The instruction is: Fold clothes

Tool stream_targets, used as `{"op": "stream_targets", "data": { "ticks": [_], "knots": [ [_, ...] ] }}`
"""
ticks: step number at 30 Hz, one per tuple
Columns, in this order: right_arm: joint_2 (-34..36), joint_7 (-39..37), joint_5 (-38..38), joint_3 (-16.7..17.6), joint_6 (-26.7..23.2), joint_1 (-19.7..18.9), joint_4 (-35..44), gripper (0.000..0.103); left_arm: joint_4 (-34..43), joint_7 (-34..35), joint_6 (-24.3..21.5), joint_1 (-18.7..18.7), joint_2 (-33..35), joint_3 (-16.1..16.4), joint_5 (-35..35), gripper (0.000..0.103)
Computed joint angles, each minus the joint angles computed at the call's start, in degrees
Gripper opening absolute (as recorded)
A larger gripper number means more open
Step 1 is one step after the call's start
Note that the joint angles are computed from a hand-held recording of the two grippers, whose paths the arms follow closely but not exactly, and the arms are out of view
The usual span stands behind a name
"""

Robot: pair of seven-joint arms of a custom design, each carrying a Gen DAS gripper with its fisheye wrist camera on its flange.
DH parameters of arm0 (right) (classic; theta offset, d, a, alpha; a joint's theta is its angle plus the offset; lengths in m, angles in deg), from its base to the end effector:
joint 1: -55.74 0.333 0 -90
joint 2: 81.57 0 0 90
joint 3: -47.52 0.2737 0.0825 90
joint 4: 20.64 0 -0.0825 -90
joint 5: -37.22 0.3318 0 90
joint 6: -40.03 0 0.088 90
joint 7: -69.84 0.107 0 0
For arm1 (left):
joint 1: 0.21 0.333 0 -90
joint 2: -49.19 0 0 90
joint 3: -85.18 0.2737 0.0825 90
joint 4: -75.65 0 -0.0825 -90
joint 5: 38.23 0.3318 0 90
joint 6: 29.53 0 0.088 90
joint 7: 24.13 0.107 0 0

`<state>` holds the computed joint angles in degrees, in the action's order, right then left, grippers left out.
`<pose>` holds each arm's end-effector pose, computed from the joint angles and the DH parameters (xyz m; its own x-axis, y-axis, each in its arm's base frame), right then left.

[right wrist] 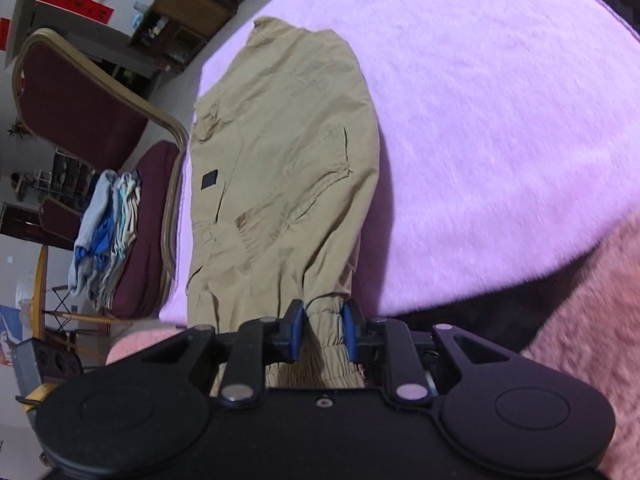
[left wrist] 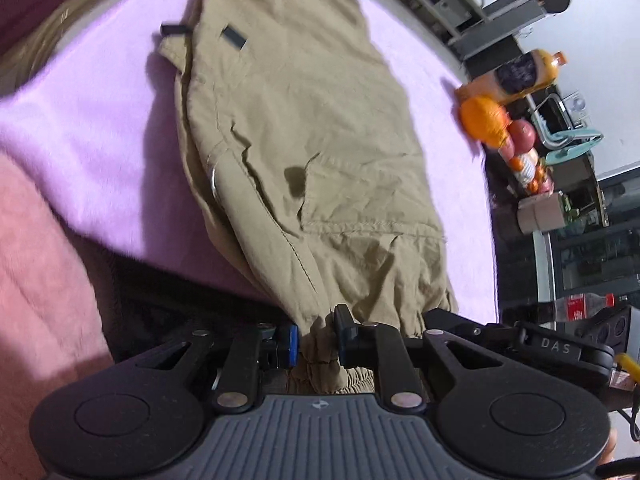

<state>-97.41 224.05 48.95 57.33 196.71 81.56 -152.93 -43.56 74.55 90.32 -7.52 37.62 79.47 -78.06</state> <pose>0.3875 0.2749 0.5177 -0.4232 -0.6513 -0.6298 -0.7543 0.6384 -0.1533 0.4594 -0.1413 0.5195 -0.1339 -0.8094 0.5718 -0.9804 0.0242 -0.1954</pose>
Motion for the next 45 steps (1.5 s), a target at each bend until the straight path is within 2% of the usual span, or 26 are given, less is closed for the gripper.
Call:
{"op": "stream_targets", "data": {
  "ticks": [2, 5, 12, 16, 18, 19, 20, 21, 22, 23, 24, 25, 26, 27, 29, 31, 34, 37, 39, 40, 42, 45],
  "knots": [
    [-0.24, -1.27, 2.17, -1.07, -1.17, 0.69, -0.5, 0.021, 1.8, -2.43, -1.81, 0.32, 2.34, 0.02, 0.64, 0.016],
    [1.31, -0.11, 2.16, -0.85, -2.11, -0.06, 1.47, 0.021, 4.3, -4.1, -2.77, 1.01, 3.72, -0.02, 0.15, 0.016],
    [2.86, 1.63, -2.33, -0.49, -0.78, -2.46, 7.18, 0.022, 10.29, -2.98, -0.14, 2.01, 5.42, 0.1, -3.35, 0.016],
    [7.38, 2.32, -7.43, -0.55, -1.27, -4.37, 14.13, 0.022, 15.44, -4.08, 3.25, 2.31, 9.18, -0.8, -2.73, 0.017],
    [10.8, 2.52, -10.35, -1.01, -1.88, -5.15, 18.74, 0.022, 19.57, -4.38, 7.36, 2.07, 12.66, -1.92, 0.2, 0.019],
    [13.55, 2.42, -12.2, -1.4, -2.65, -5.52, 22.32, 0.022, 22.05, -4.52, 9.81, 1.83, 14.79, -2.54, 2.31, 0.026],
    [16.57, 2.09, -13.93, -2.01, -3.17, -5.78, 26.13, 0.024, 24.6, -5.08, 12.28, 1.53, 16.95, -3.1, 5.09, 0.027],
    [19.68, 1.76, -15.47, -2.8, -3.32, -5.94, 30.05, 0.029, 26.97, -6.47, 14.65, 1.16, 18.78, -3.48, 8.69, 0.028],
    [22.49, 1.64, -17.6, -3.71, -4.49, -5.86, 34.33, 0.034, 27.99, -7.12, 16.97, 1.15, 19.35, -3.74, 10.57, 0.035],
    [24.52, 2.25, -21.0, -4.81, -6.45, -5.31, 38.42, 0.037, 27.42, -5.9, 19.98, 1.57, 18.76, -4.16, 10.04, 0.038],
    [25.16, 3.79, -25.62, -6.09, -7.52, -4.31, 40.75, 0.045, 26.25, -2.9, 23.25, 2.19, 17.78, -4.65, 7.91, 0.045],
    [24.8, 4.71, -30.1, -7.08, -7.44, -3.44, 41.47, 0.058, 24.13, 3.83, 26.56, 3.16, 16.13, -5.3, 2.62, 0.051],
    [24.14, 4.3, -33.98, -7.6, -7.18, -2.9, 41.53, 0.063, 22.44, 10.24, 29.18, 3.61, 14.84, -5.56, -1.77, 0.06],
    [23.41, 3.64, -37.48, -7.86, -7.82, -2.51, 41.27, 0.067, 21.12, 14.65, 31.49, 3.59, 14.01, -5.48, -4.02, 0.065],
    [22.01, 1.91, -43.28, -7.89, -8.51, -2.32, 40.03, 0.067, 19.04, 19.72, 35.24, 3.05, 13.6, -5.13, -4.63, 0.063],
    [21.63, 0.03, -44.23, -7.52, -7.73, -3.11, 37.71, 0.067, 17.24, 19.59, 37.16, 2.51, 14.36, -4.73, -0.59, 0.061],
    [21.93, -2.42, -43.22, -7.34, -4.3, -4.6, 33.59, 0.067, 15.31, 9.6, 35.74, 1.96, 16.82, -3.72, 11.18, 0.06],
    [23.33, -2.77, -40.84, -7.7, 1.2, -5.89, 29.11, 0.067, 16.75, -3.21, 29.62, 1.56, 20.54, -2.63, 22.22, 0.058],
    [24.97, -5.37, -34.66, -7.34, 4.19, -7.16, 26.9, 0.067, 20.88, -6.82, 24.67, 2.14, 23.66, -2.85, 24.31, 0.06],
    [25.39, -8.21, -29.59, -6.55, 4.27, -8.06, 26.5, 0.067, 22.68, -8.08, 23.09, 2.44, 25.19, -2.96, 25.07, 0.064],
    [26.33, -14.15, -19.27, -4.93, 3.83, -9.85, 26.13, 0.067, 25.03, -11.43, 22.89, 2.24, 27.48, -2.68, 28.09, 0.064],
    [27.44, -17.47, -11.24, -4.8, 6.23, -10.72, 25.42, 0.073, 30.06, -15.98, 19.87, 1.82, 31.43, -2.65, 31.47, 0.07]
  ]
}}
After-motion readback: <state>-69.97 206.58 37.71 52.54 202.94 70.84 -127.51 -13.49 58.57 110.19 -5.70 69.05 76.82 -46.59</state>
